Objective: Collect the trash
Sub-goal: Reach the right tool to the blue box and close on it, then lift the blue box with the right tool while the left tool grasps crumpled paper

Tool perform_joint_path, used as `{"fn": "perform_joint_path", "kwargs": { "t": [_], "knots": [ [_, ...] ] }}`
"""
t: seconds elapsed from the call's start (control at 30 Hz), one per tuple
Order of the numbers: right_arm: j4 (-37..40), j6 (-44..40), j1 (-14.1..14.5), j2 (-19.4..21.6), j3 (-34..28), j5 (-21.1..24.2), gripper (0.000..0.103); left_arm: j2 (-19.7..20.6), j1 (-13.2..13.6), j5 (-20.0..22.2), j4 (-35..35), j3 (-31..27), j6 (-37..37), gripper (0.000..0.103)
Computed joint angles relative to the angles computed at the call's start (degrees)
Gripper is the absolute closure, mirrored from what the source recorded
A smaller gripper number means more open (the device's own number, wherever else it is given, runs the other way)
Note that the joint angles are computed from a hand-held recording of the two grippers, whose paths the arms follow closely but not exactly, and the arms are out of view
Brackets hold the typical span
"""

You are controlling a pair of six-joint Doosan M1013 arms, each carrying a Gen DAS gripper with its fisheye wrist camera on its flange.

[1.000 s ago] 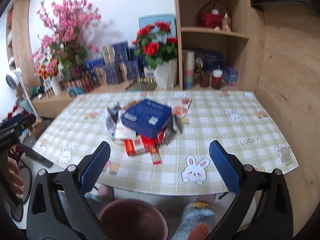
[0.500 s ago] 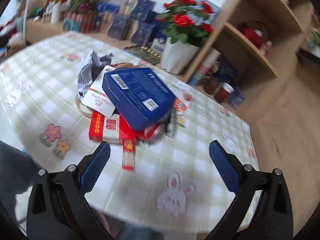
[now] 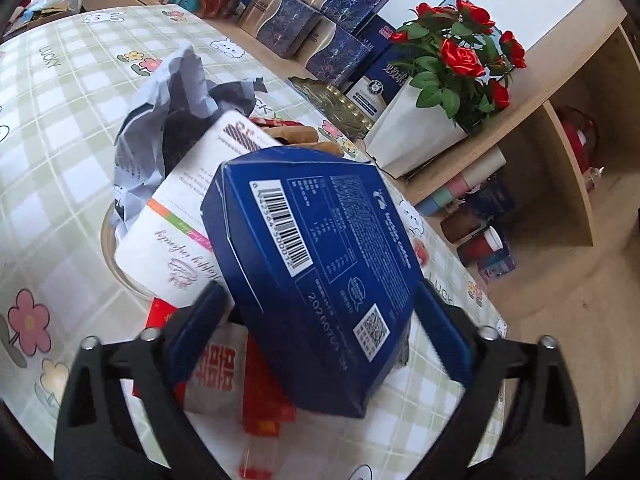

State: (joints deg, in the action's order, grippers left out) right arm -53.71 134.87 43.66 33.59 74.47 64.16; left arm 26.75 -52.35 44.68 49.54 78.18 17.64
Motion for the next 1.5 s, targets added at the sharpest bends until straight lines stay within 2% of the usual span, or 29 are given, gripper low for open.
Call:
{"fn": "perform_joint_path", "kwargs": {
  "t": [0.03,0.13,0.23,0.33,0.47,0.63,0.97,1.03,1.1,1.2,1.27,1.37,1.5],
  "knots": [
    [1.82,-1.46,-0.25,0.18,-0.45,-0.21,0.031,0.1,-0.03,-0.06,-0.12,-0.08,0.19,0.005],
    [2.69,-0.9,-0.17,0.03,0.0,-0.97,0.037,0.33,-0.21,-0.14,-0.09,-0.34,0.75,0.005],
    [2.51,4.5,0.0,-2.29,2.22,-3.93,0.045,0.26,-0.35,-0.53,0.33,-0.25,0.86,0.005],
    [1.38,14.19,-0.2,-6.4,5.78,-8.82,0.054,-0.02,-0.47,-0.9,0.9,-0.02,0.54,0.005],
    [-1.04,33.08,-1.21,-12.89,12.38,-17.61,0.059,-0.14,-0.82,-1.0,1.06,-0.13,0.42,0.005],
    [-4.39,43.69,-0.61,-15.99,15.9,-17.04,0.06,-0.69,-1.68,-1.89,2.28,0.03,0.63,0.005],
    [-13.86,55.86,2.87,-20.93,21.92,-9.58,0.06,-1.53,-2.38,-4.32,0.55,0.91,2.93,0.005],
    [-13.38,57.32,3.0,-22.1,23.23,-9.41,0.06,-1.5,-2.48,-5.02,-0.44,0.95,3.93,0.005],
    [-9.56,57.51,2.65,-23.15,24.29,-10.11,0.06,-1.25,-2.62,-5.57,-1.35,0.75,5.34,0.005],
    [-2.92,60.96,1.21,-25.09,27.19,-14.43,0.06,-0.67,-2.56,-6.02,-3.73,0.14,7.79,0.005],
    [-0.6,60.11,0.92,-25.1,27.82,-13.81,0.06,-0.2,-2.23,-6.65,-5.95,-0.43,9.47,0.005],
    [-2.21,61.93,1.32,-25.15,28.91,-14.12,0.06,1.03,-1.47,-7.79,-9.37,-2.01,13.4,0.005],
    [-2.7,62.33,1.35,-25.11,29.07,-14.39,0.06,4.85,0.12,-6.01,-14.83,-7.52,20.58,0.005]
  ]
}}
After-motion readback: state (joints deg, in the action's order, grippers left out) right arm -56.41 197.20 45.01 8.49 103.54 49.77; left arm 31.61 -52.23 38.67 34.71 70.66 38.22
